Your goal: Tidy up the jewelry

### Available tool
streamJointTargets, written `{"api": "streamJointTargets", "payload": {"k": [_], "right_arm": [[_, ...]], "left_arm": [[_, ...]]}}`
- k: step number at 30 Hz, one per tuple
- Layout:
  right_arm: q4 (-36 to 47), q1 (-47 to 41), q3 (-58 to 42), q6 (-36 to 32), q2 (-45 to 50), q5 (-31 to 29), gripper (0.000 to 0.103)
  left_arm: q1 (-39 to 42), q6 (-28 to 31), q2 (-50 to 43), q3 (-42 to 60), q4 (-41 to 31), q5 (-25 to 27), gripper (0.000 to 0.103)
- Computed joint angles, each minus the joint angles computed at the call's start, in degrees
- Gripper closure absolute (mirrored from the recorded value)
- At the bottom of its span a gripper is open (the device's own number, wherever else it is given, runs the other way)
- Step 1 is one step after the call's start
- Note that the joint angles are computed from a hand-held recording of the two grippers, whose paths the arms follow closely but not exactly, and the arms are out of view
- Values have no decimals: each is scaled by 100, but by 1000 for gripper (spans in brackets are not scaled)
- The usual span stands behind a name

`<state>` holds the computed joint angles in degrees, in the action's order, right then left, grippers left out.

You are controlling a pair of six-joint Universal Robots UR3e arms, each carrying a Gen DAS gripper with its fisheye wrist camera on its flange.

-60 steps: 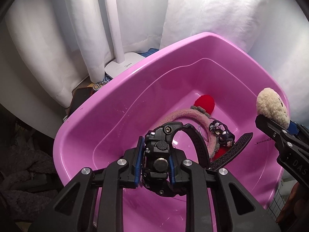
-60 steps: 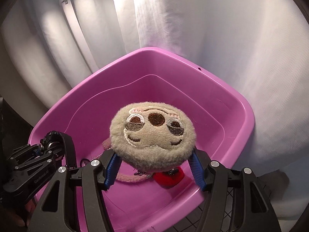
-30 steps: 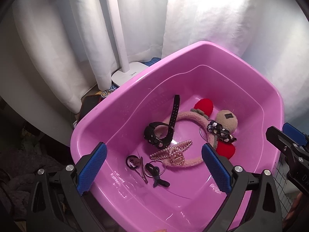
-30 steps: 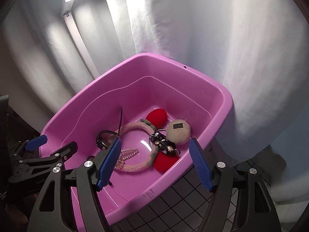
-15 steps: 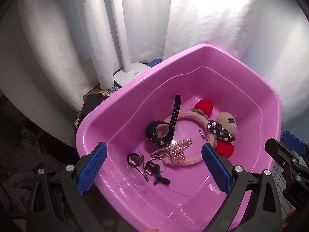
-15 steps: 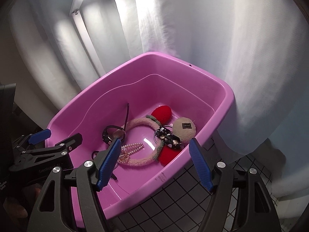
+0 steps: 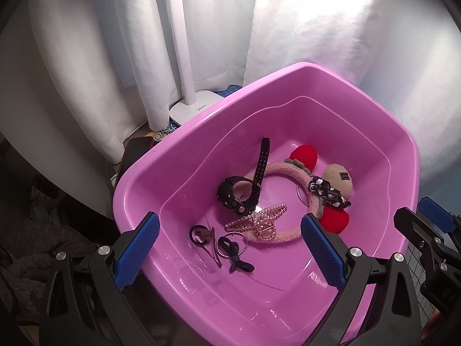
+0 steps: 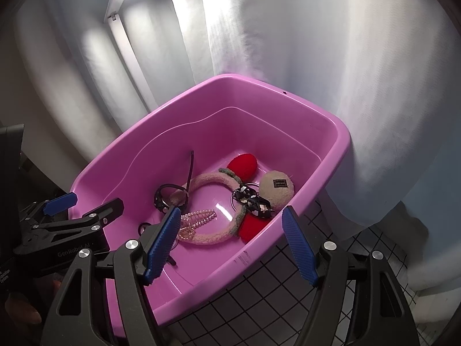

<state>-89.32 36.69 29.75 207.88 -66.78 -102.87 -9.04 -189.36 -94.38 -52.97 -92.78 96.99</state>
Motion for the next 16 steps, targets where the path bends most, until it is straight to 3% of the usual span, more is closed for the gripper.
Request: {"api": "streamJointTargets", "payload": {"k": [16], "right_arm": [[-132, -11, 228, 33, -102, 13, 33]], "left_arm": [[7, 23, -81, 119, -26, 11, 7]]}}
